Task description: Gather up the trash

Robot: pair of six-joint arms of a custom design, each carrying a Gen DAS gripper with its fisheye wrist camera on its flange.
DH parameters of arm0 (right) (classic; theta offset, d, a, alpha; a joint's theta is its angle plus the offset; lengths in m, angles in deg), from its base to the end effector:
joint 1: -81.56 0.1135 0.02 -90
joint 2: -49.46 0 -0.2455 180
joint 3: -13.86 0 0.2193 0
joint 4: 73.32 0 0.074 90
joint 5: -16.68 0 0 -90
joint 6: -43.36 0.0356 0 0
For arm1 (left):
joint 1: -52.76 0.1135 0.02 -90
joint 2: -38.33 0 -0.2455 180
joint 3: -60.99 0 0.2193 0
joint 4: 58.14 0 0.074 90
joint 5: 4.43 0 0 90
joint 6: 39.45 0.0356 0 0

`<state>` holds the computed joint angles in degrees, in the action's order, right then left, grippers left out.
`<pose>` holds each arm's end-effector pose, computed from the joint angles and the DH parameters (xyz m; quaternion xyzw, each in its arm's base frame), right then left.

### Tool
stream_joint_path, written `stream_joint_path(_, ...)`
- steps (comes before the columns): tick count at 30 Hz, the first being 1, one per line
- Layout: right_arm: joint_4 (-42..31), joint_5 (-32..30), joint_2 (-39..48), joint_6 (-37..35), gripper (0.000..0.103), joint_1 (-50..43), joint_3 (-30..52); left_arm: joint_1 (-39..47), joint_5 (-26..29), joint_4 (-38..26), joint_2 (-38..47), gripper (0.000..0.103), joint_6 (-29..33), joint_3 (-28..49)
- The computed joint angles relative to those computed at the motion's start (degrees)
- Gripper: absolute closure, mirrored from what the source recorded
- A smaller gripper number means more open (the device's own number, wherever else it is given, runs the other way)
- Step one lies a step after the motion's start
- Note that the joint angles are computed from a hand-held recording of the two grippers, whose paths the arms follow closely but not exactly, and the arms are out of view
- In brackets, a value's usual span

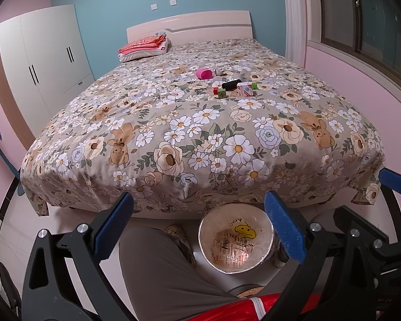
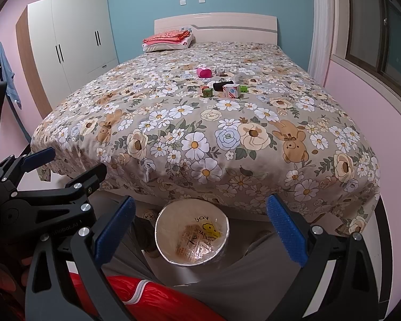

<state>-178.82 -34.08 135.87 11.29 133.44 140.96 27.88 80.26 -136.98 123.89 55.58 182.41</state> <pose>0.1499 0.1546 0.4096 0.1216 0.9141 -0.0203 0.3862 0.2362 -0.1059 0.4121 0.2185 0.8897 -0.0268 0.3998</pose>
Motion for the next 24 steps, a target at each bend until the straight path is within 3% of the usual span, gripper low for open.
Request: stream_joint_path(24,0.3,-0.1,0.2,0.3,0.004,0.2,-0.1,-0.1,0.1,0.8,-0.8,0.007,-0.1,-1.5)
